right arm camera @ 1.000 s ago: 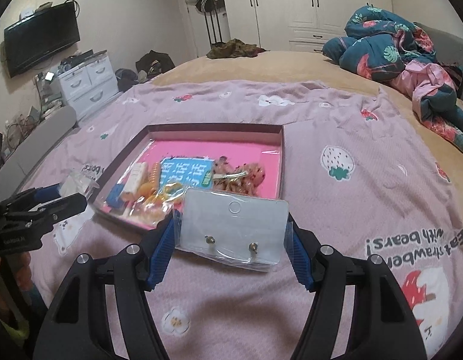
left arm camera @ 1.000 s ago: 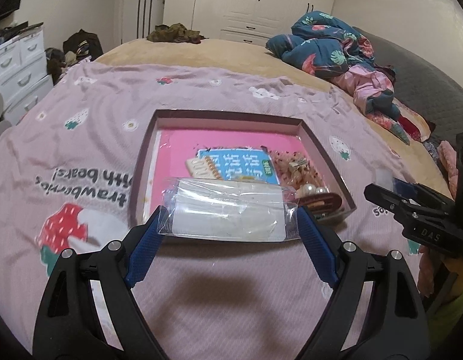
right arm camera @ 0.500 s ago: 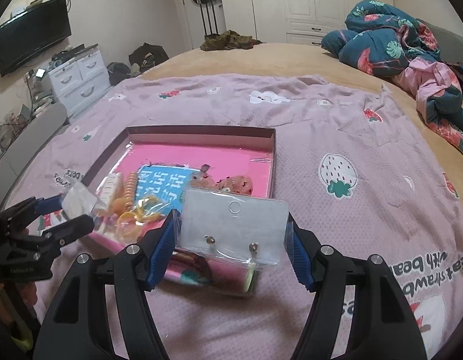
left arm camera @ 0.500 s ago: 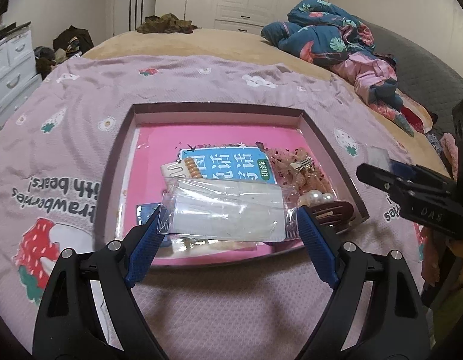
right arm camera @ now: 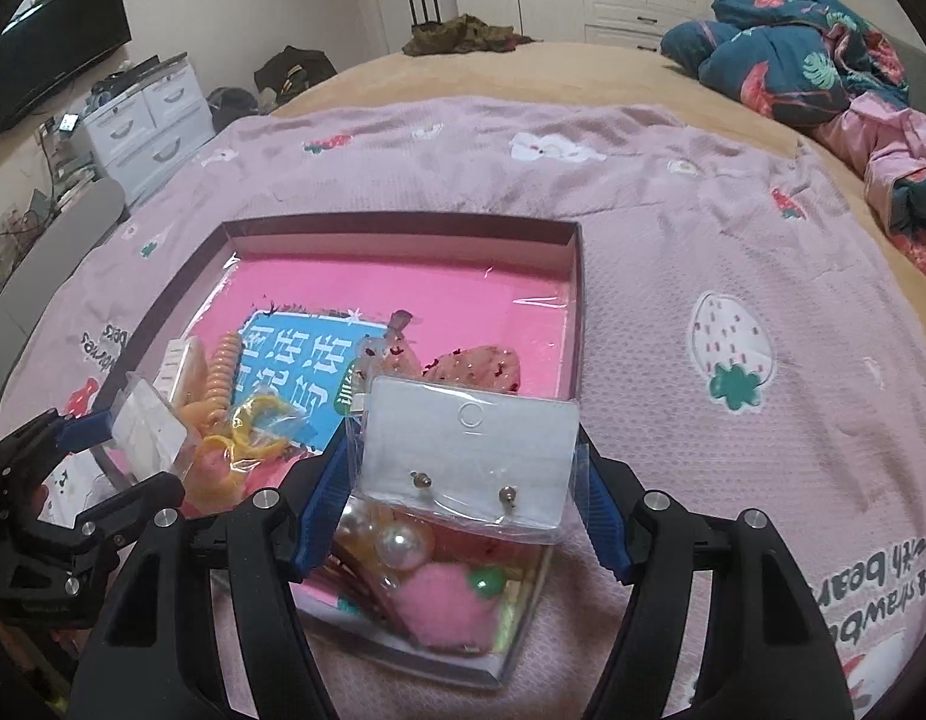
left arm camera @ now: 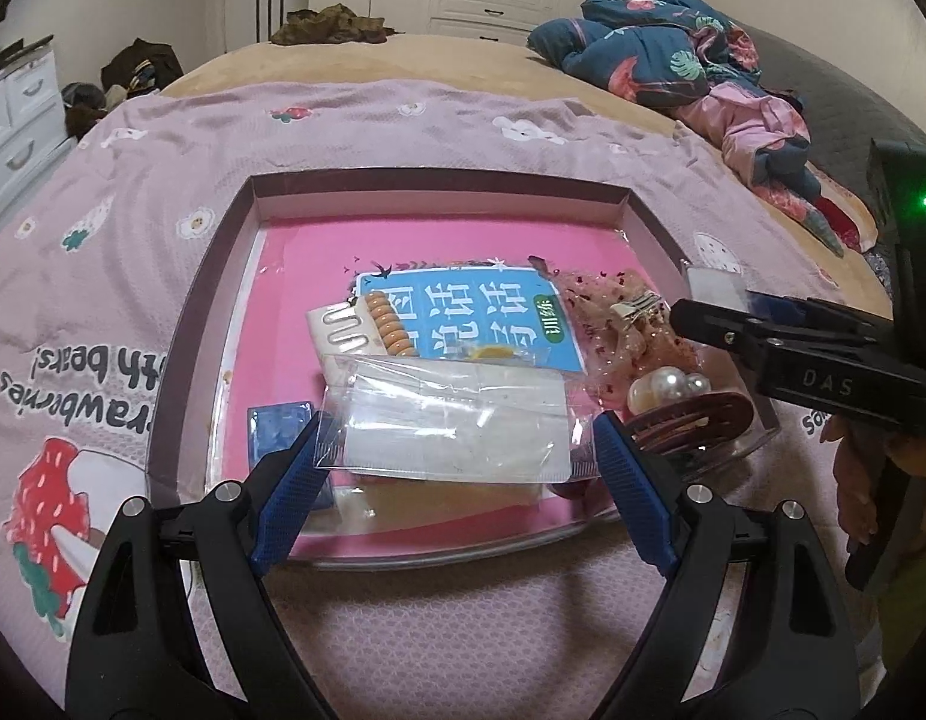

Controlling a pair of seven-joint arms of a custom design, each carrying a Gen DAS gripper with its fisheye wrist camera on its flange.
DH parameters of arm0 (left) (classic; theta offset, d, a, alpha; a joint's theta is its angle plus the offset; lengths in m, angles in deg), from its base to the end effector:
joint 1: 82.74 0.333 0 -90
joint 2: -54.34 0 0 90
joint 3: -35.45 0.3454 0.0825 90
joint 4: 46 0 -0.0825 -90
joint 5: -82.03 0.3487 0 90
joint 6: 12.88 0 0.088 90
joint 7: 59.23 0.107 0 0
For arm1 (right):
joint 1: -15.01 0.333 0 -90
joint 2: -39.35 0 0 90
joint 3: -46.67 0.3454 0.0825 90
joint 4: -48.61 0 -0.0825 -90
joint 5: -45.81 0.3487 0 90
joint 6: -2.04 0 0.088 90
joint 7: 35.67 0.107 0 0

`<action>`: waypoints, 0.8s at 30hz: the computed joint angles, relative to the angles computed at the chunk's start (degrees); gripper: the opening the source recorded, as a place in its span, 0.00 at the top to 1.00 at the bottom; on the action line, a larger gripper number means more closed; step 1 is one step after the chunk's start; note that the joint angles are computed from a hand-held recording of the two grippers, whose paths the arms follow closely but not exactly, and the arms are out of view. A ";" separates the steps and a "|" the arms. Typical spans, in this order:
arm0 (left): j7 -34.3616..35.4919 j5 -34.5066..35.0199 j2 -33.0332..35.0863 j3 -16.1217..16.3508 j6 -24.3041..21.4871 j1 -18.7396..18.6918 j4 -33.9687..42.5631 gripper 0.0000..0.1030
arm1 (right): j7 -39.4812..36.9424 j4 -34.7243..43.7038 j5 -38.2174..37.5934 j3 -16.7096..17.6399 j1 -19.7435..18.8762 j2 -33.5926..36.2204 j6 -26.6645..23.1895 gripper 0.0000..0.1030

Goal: Organize jewelry
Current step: 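Carry the clear packet and earring card over the tray, then open both tools to drop the packet and earring card into the tray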

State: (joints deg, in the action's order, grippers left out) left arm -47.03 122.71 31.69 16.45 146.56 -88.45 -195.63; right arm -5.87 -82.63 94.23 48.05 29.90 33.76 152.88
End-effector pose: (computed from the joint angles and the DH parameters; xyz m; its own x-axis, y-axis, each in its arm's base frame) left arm 0.3479 -0.2018 0.4754 0.2545 -0.9584 0.1293 -0.7117 -0.2761 -0.6459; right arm 0.4853 0.1227 0.4825 0.6544 -0.7435 -0.1378 -0.6425 -0.4507 -0.6198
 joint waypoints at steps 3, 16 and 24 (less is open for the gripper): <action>-0.20 0.27 0.05 -0.18 -0.47 0.08 0.07 0.23 | 0.35 0.21 -0.50 0.38 0.24 0.41 0.28 0.34; -0.41 0.48 0.56 0.42 -0.59 0.01 0.40 0.23 | -1.90 -0.26 3.38 -1.02 -0.16 -1.88 -1.79 0.18; 0.59 -0.17 -0.03 0.47 -1.81 -0.68 1.15 0.19 | -2.57 -1.59 5.04 -2.30 -1.28 -4.57 -3.02 0.16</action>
